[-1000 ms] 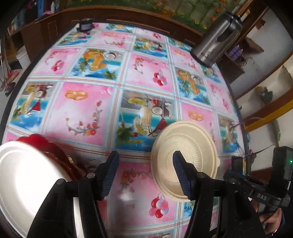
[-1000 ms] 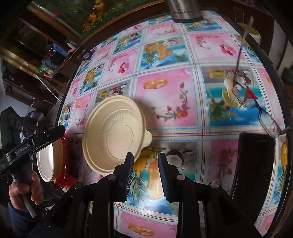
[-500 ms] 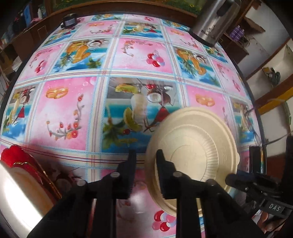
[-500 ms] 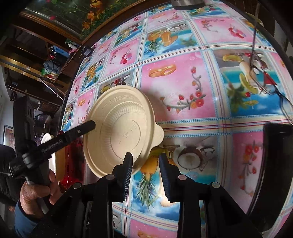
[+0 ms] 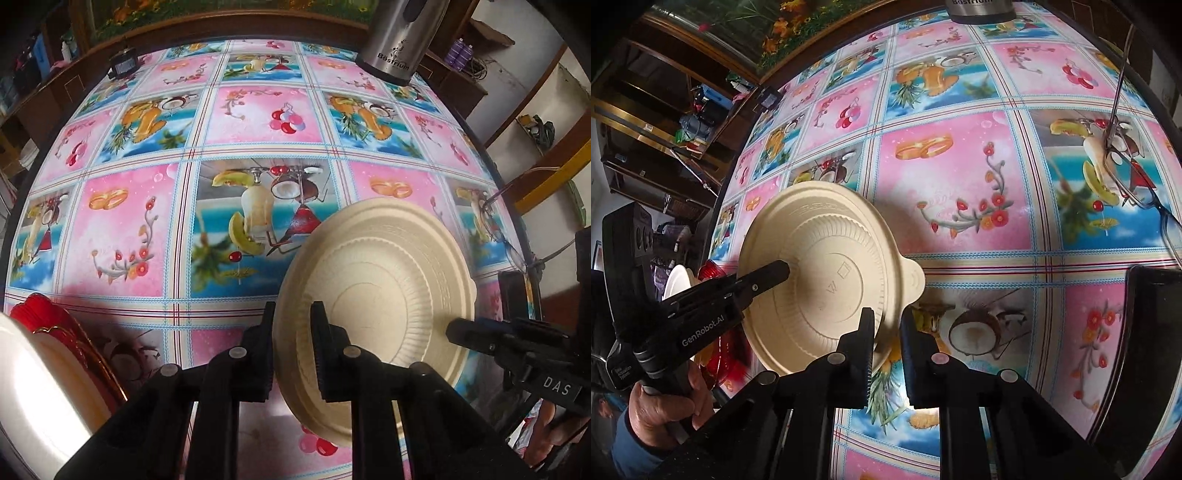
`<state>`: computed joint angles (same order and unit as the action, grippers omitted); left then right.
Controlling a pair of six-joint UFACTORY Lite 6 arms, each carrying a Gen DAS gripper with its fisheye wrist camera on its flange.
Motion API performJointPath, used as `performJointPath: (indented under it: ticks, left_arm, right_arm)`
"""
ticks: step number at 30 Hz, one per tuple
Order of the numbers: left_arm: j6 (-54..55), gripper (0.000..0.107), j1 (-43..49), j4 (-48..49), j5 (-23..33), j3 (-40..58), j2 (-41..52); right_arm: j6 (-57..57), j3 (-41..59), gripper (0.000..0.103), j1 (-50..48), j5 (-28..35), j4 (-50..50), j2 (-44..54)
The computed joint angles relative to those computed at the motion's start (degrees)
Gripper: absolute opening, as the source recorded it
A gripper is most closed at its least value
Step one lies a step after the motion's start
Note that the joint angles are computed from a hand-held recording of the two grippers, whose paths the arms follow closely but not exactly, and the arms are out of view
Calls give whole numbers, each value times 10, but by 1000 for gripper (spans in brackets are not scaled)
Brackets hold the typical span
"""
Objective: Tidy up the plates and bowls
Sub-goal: 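Carry the beige pulp bowl toward the plate stack with right tool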
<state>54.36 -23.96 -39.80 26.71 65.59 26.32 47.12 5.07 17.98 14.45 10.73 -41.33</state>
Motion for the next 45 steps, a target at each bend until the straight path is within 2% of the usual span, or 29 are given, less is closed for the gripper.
performJointPath:
  ticks: [8,16,20,26,30,36,45]
  left_arm:
    - [32,17,14,-26,7,-37,-62]
    - [69,17,52,-53,35,-79,-146]
    - [98,17,90,-69,62,-101,-196]
    - [133,21,179,-83,124,-109,-253]
    - [158,21,249,-93,168,-99,-273]
    - [187,21,350,-103,222,-64,-254]
    - [193,21,447,-102,248,1,-183]
  right_arm:
    - [158,17,14,46,33,-140,-30]
    - [317,56,15,125,111,-269,-82]
    - [393,94,15,178,140,-329,-69]
    - [460,168,15,233,139,-389,5]
    - [471,235,15,255,117,-414,87]
    - [403,346,15,257,80,-386,213]
    - [254,494,15,251,43,-290,377]
